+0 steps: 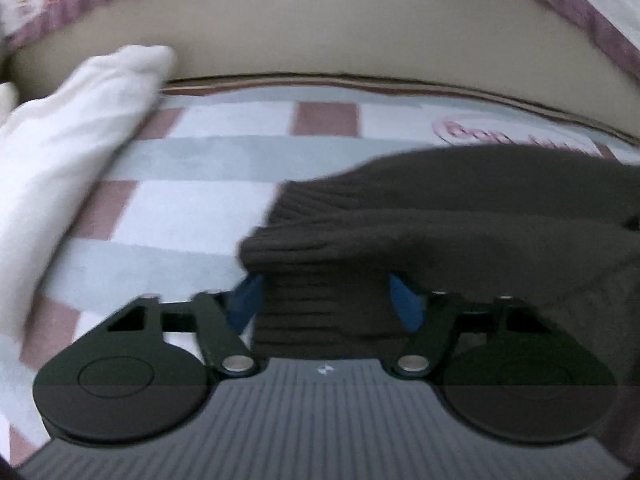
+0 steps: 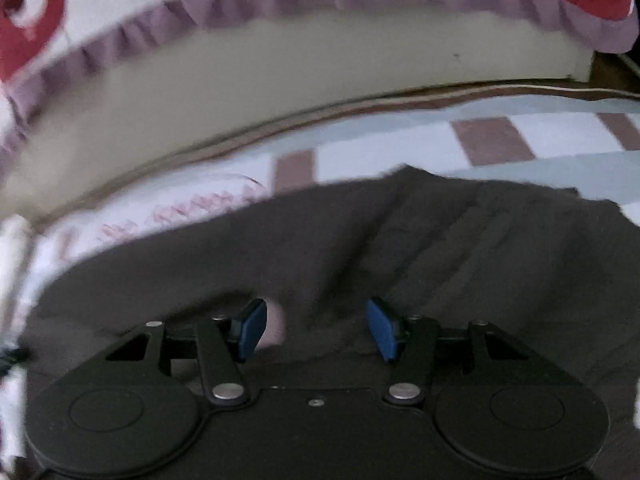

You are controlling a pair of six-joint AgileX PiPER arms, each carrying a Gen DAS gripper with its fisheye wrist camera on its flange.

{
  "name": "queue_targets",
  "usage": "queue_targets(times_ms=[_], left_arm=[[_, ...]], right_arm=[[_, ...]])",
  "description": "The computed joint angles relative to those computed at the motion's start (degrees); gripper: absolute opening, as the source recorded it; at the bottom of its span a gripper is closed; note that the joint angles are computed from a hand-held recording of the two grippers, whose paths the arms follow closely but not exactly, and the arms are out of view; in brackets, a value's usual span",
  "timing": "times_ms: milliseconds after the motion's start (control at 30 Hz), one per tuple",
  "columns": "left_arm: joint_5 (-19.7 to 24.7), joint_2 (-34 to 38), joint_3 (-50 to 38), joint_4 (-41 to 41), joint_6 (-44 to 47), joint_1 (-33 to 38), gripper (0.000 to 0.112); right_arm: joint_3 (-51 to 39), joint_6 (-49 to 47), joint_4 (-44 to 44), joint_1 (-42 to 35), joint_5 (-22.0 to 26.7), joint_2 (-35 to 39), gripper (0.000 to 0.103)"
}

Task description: Fold clothes

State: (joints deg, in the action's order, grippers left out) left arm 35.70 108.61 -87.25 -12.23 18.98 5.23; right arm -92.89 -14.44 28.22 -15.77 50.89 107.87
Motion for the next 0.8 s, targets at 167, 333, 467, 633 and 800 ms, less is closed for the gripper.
queue_targets(times_ms=[167,333,467,633,800], left_arm=[[-3.2,-0.7,2.0,2.9,0.1,-1.6,0.05],[-7.6,-1.0,4.0,6.1,-2.1,-2.5,0.06],[-5.5,0.4,2.0,7.5,-3.3,-2.1,0.082],[-0.4,3.1,-2.3,-0.5,-2.2,1.0,0.085],[4.1,2.2,-2.7,-12.8,10.6,2.5,0.012]], right_arm=[[2.7,-0.3,-1.5,1.7,-4.8,0.6,0.066],[6.1,-5.4,-7.5,6.4,-11.6,0.3,0.067],[7.2,-9.7,-13.7,9.1,-13.9,-0.5,0.021],[7.9,-14.7,0.1,2.7,-15.4,-2.1,0.005],[10.7,-20.5,8.0,1.1,-17.7,-4.3,0.004]])
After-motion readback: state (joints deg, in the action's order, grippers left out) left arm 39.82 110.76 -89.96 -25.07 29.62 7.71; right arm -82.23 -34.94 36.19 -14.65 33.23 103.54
